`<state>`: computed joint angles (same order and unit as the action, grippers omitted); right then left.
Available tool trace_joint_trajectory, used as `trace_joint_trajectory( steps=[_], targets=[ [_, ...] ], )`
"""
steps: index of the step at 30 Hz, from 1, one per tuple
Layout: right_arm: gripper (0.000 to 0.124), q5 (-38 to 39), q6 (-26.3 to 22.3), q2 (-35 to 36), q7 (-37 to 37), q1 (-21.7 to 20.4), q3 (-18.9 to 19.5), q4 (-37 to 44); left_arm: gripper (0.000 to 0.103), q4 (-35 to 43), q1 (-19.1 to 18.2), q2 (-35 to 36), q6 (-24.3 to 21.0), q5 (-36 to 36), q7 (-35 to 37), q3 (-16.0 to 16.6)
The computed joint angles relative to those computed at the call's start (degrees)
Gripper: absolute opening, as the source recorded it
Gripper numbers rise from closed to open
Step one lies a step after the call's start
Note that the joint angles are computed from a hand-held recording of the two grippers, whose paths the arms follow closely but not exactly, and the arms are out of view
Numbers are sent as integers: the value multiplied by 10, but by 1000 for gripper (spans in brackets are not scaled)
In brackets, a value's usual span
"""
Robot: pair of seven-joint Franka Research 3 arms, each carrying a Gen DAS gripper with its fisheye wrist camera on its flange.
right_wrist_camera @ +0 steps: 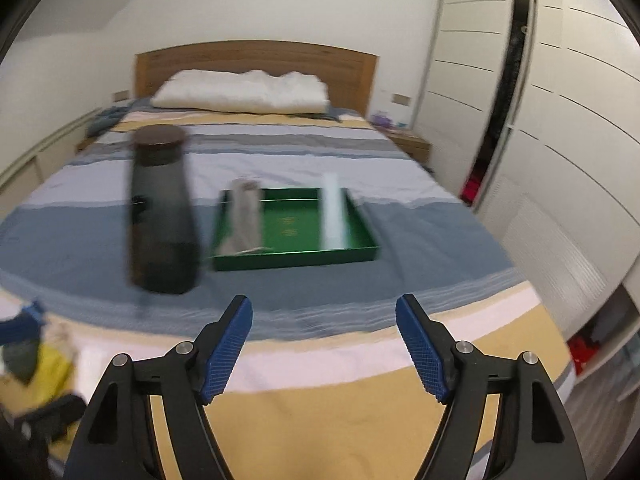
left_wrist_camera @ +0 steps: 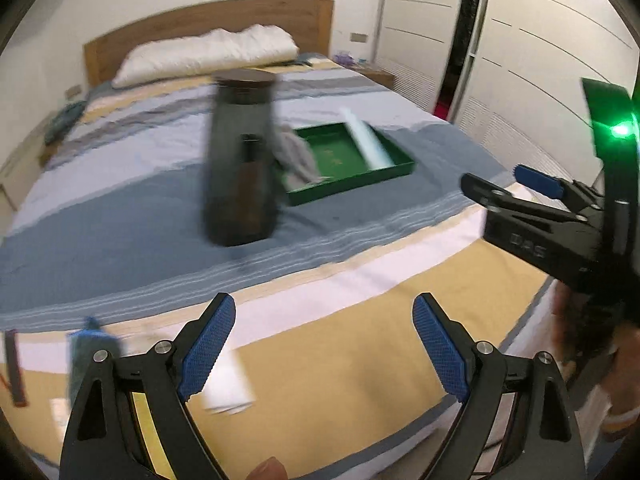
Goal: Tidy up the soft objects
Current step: 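Withdraw both tools from the tray and move toward the towels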
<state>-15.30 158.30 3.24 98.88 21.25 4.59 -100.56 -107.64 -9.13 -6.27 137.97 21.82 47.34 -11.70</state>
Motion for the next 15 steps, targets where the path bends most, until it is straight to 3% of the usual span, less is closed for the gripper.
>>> trace_joint_trajectory(
  steps=[6, 11, 15],
  targets=[
    [76, 54, 12, -79, -44, 20, 40, -85, 87, -159, 27, -157, 10, -27, 14, 33],
    [76, 86, -12, -93, -50, 36, 67, -100, 89, -269, 69, -265, 1, -31, 7, 55],
    [76, 61, -38, -79, -25, 47, 84, -85, 89, -337, 101, -329, -14, -47, 10, 85]
  ],
)
